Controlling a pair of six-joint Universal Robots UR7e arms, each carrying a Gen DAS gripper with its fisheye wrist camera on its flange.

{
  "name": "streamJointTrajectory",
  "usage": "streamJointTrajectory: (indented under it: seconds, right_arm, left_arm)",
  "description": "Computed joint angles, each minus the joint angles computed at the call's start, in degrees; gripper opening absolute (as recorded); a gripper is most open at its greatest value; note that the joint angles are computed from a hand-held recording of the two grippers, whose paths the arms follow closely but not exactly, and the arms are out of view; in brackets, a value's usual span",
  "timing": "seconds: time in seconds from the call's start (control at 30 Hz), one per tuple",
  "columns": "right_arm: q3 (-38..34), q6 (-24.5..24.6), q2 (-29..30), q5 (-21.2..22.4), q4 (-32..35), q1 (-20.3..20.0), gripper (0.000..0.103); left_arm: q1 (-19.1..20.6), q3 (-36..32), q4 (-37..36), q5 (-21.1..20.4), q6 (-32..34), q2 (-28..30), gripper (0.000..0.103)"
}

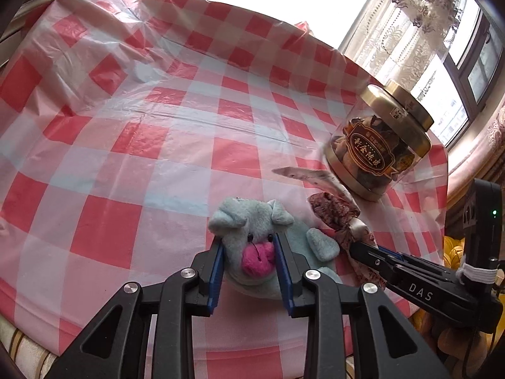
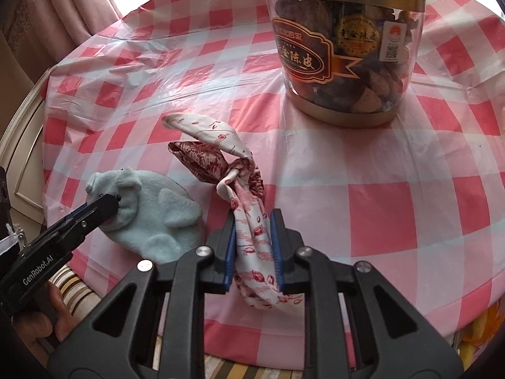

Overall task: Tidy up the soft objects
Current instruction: 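Lift the pig plush and floral cloth and carry both to the box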

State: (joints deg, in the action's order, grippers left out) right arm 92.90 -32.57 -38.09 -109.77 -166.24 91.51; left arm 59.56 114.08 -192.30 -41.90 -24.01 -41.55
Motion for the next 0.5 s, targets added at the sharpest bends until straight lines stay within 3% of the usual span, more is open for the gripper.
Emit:
streamJointTrajectory:
  seconds: [0.1,0.17,0.2,0.43,0.5]
  right_arm:
    - [-0.4,-0.38,0.33,-0.75,0.36,0.29,0.028]
    - [-1.04,-0.39,1.01,-1.33,0.14,0.54,0.064]
    - [-1.18,-0.94,1.28,-1.18,-0.43,0.62,0.069]
    - [-5.06,-8.05,5.56,-5.24,-1.82,2.37,0.07]
    - [-5.93,-8.46,6.6,-6.42,-2.01,2.45,0.063]
  left_arm:
    - [-0.43,0.53,0.32,0.57,-0.32,-0.25,0.031]
    - [-0.71,0.7,0.74,0.83,-0.45,-0.28,0.031]
    - [-0.86,0.76,0.9,1.06,-0.49,-0.29,0.031]
    - [-0.91,1.37,2.97,0.39,-1.79,-1.0,0.031]
    - [-0.94,1.65,3.01,0.31,-2.13,-1.17,0.031]
